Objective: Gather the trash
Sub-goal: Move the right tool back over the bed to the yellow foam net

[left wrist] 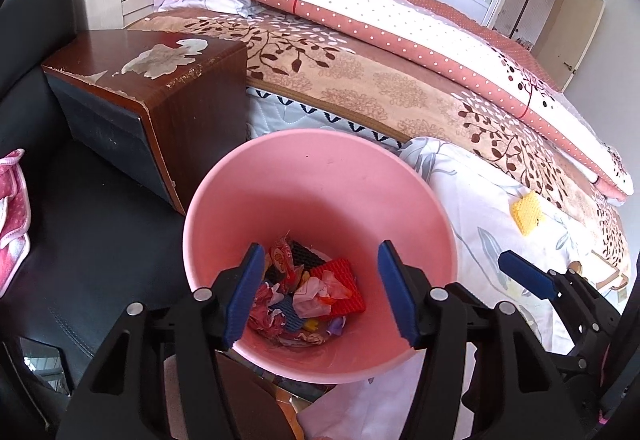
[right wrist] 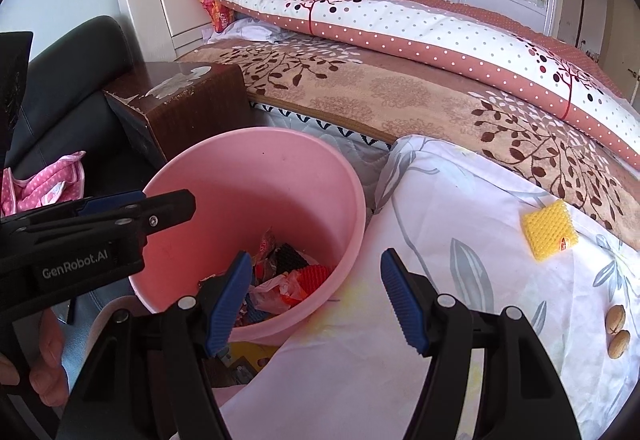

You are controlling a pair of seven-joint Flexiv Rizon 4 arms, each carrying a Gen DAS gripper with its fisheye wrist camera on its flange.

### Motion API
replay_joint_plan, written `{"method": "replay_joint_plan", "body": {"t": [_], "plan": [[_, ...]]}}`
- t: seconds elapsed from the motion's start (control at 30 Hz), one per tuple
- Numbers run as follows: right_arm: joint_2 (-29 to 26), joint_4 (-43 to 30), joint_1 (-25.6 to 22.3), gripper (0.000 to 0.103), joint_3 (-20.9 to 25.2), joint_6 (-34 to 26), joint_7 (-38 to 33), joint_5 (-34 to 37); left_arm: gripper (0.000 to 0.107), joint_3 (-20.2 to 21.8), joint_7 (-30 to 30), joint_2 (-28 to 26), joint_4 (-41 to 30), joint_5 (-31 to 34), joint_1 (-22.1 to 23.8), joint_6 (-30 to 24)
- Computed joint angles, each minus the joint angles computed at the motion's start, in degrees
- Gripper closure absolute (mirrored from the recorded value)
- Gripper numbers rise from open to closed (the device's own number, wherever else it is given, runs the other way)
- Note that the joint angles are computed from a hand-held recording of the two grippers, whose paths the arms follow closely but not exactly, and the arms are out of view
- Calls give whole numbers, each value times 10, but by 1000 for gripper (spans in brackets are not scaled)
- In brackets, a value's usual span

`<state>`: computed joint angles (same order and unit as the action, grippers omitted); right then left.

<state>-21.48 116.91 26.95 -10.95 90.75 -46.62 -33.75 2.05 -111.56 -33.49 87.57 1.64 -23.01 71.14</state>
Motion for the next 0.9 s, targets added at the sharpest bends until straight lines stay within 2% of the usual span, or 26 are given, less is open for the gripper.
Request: {"method": "replay_joint_plan", "body": {"t": [0.13, 0.3, 0.47, 0.53, 0.63, 0.9], "plan": [[18, 38, 48, 37, -66, 35, 28, -20, 48, 3, -5, 4, 8, 8, -9, 22], [35, 90, 150, 37, -191, 79, 35, -9, 49, 33, -28, 4, 5, 42, -40, 44], [46, 125, 202, 37, -254, 98, 10, 32, 77, 37, -36, -1, 2, 57, -53, 60], [46, 132, 210, 37, -268, 100, 1, 51, 90, 31, -29, -4, -1, 55, -53, 63], [46, 135, 197, 37, -261, 100, -10, 78, 100, 37, -24, -11, -11, 63, -66, 68], [21, 118, 181, 37, -281, 85, -36, 152, 104, 44, 0, -39, -56, 75, -96, 66]]}}
